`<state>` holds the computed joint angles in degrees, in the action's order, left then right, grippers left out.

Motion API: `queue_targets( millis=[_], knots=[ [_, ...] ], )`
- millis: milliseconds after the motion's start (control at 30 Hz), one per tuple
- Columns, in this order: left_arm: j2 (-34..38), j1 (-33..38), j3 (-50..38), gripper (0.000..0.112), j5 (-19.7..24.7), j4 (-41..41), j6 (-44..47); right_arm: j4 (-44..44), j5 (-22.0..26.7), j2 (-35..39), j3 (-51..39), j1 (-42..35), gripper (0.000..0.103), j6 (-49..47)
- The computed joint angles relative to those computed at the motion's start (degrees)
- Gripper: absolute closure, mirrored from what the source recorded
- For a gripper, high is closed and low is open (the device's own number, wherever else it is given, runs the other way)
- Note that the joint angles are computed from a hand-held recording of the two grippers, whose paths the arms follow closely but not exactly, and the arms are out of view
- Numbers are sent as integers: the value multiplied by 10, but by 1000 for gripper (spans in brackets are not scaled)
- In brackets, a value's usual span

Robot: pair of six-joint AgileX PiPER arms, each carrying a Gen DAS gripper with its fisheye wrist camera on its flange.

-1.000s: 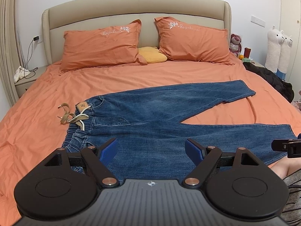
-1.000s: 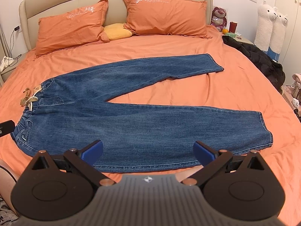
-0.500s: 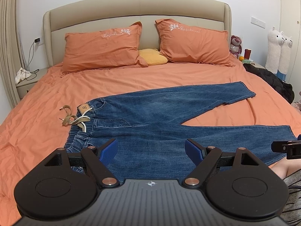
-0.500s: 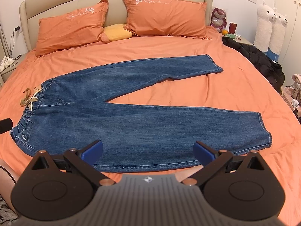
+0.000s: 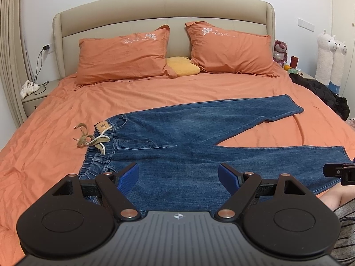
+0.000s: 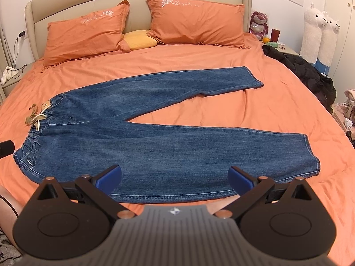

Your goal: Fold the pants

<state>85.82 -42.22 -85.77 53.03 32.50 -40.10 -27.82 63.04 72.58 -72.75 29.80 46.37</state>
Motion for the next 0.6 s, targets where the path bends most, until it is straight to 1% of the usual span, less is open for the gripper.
queue_targets(
  millis=[233,433,533,600],
  knots=[
    [-5,1,3,18,1,0,1,-11,4,-3,1,9,5,7],
    [-6,0,3,18,4,3,4,-19,6,-9,11,0,5,13],
    [-3,6,-3,18,6,5,10,-38,-11,-21,25,-4,5,18],
    [0,14,-10,20,3,5,43,-58,-32,-37,41,-10,5,16]
  ],
)
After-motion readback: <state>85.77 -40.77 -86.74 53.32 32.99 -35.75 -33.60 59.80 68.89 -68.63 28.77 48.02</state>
